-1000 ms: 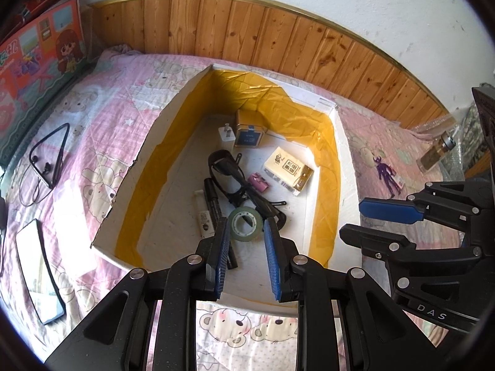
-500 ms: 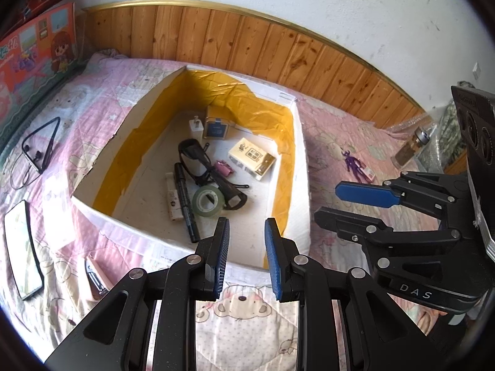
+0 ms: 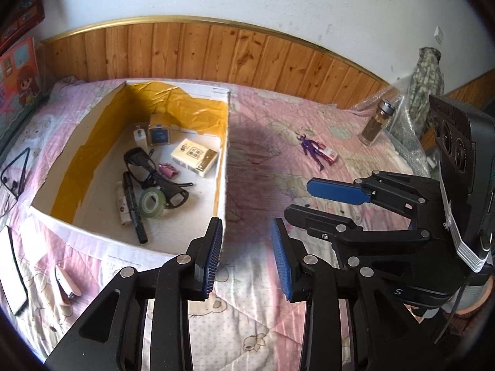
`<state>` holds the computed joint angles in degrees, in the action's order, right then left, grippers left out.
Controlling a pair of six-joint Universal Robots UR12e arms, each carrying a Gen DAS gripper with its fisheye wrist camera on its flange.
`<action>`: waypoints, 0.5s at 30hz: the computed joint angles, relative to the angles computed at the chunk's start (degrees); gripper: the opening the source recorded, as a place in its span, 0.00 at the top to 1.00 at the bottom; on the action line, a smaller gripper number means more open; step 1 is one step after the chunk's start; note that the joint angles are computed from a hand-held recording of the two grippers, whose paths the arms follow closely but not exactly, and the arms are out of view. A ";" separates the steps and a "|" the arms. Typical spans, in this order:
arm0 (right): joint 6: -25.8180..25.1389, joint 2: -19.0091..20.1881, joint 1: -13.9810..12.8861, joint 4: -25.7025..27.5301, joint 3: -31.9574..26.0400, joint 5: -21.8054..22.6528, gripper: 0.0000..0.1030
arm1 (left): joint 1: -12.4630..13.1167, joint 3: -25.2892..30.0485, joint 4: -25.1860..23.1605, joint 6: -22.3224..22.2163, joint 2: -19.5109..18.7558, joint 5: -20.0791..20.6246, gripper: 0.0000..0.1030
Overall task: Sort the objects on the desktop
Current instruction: 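Raise both open tools out of the box, then move both open tools toward the purple figure and red staples box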
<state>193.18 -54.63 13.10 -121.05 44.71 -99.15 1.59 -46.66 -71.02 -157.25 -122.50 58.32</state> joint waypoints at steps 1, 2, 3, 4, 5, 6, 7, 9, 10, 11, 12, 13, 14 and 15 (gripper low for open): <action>0.61 -0.81 -0.21 -1.36 1.65 0.18 0.62 | -0.28 0.15 -0.41 0.38 -0.05 0.17 0.66; 1.26 -1.52 -0.42 -2.44 3.09 0.27 0.62 | -0.51 0.45 -1.06 0.82 -0.18 0.07 0.65; 1.98 -2.23 -0.68 -3.41 4.51 0.38 0.62 | -0.77 0.84 -1.67 1.04 -0.40 0.10 0.65; 2.63 -2.84 -0.95 -4.21 5.71 0.48 0.62 | -0.99 1.17 -2.27 1.00 -0.58 0.06 0.65; 3.16 -3.43 -1.22 -4.88 6.84 0.55 0.62 | -1.18 1.66 -3.11 0.92 -0.86 -0.22 0.65; 3.69 -3.95 -1.51 -5.53 7.88 0.48 0.62 | -1.37 2.21 -3.96 0.84 -1.20 -0.51 0.64; 4.26 -4.49 -1.83 -6.17 8.92 0.47 0.62 | -1.66 2.89 -4.75 0.53 -1.61 -0.55 0.64; 5.20 -5.43 -2.52 -7.07 10.68 0.41 0.62 | -2.29 4.17 -6.26 0.28 -2.44 -0.77 0.62; 5.57 -5.86 -2.84 -7.49 11.51 0.18 0.62 | -2.67 5.04 -7.20 0.21 -2.98 -0.84 0.61; 6.01 -6.30 -3.20 -7.94 12.34 0.00 0.62 | -3.09 5.94 -7.99 0.08 -3.54 -0.65 0.61; 6.40 -6.66 -3.65 -8.19 13.02 0.00 0.62 | -3.47 6.77 -8.79 0.14 -4.03 -0.52 0.60; 6.77 -7.04 -4.04 -8.45 13.76 -0.27 0.62 | -3.89 7.87 -9.77 0.13 -4.69 -0.50 0.60; 7.18 -7.40 -4.48 -8.77 14.50 -0.50 0.62 | -4.34 9.10 -10.67 -0.04 -5.44 -0.46 0.60; 7.63 -7.79 -5.02 -8.94 15.27 -0.49 0.62 | -4.76 10.39 -11.53 -0.14 -6.21 -0.49 0.60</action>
<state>200.82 -62.42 8.08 -130.00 59.99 -99.64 -3.17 -36.27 -82.55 -157.39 -128.71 57.83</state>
